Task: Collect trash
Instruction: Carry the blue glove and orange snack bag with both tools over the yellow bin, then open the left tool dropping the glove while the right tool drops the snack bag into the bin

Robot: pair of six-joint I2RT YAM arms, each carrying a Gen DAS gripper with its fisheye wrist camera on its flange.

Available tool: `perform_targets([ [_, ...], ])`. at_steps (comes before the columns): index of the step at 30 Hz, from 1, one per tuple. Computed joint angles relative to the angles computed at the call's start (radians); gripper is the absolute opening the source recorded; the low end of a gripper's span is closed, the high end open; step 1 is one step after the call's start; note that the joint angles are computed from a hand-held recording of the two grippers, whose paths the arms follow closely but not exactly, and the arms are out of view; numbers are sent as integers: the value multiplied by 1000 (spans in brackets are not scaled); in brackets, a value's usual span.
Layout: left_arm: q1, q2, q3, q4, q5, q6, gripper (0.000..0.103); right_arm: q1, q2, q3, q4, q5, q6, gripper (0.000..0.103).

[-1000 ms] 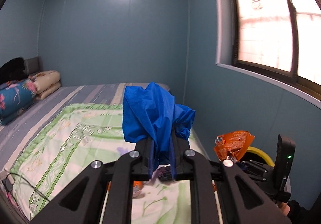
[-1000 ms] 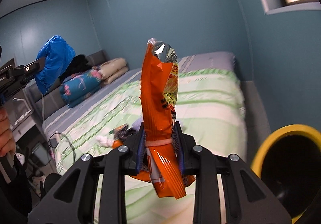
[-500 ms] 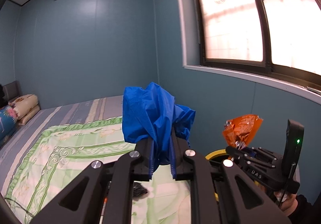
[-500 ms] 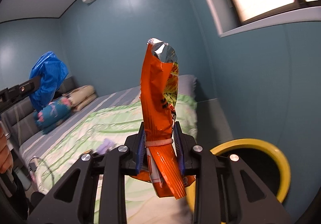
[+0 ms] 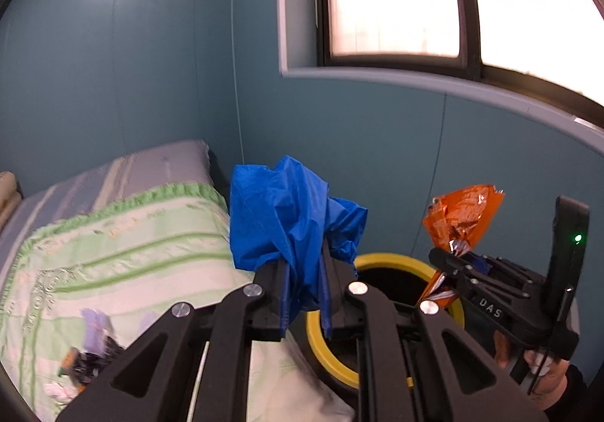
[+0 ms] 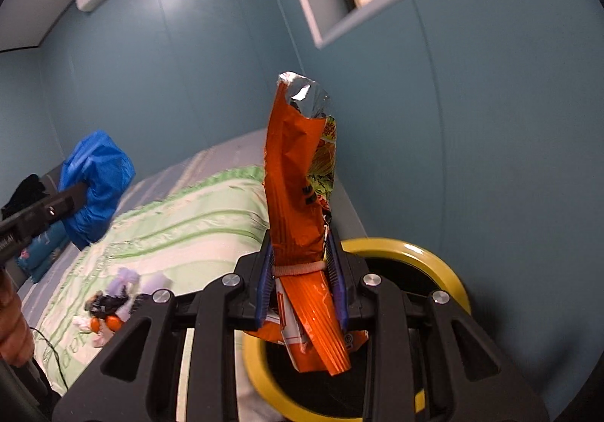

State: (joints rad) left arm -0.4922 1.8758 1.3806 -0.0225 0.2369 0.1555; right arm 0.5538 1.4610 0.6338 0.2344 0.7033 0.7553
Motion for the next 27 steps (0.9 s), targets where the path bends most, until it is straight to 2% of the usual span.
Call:
perform_targets([
  [6, -38, 228, 212, -149, 78, -11, 12, -61, 47, -10, -17, -36, 51, 26],
  [12, -72, 465, 479, -343, 159, -13, 12, -126, 116, 27, -37, -101, 83, 26],
  [15, -87, 532, 546, -376, 153, -14, 12, -183, 124, 2, -2, -143, 66, 26],
  [21, -77, 665, 720, -496, 210, -39, 13, -227, 150, 14, -3, -160, 61, 26],
  [23, -76, 681, 747, -515, 212, -33, 19, -229, 153, 12, 3, -165, 60, 27],
  [27, -67, 671, 718, -482, 230, -49, 47, -220, 162, 40, -28, -150, 80, 29],
])
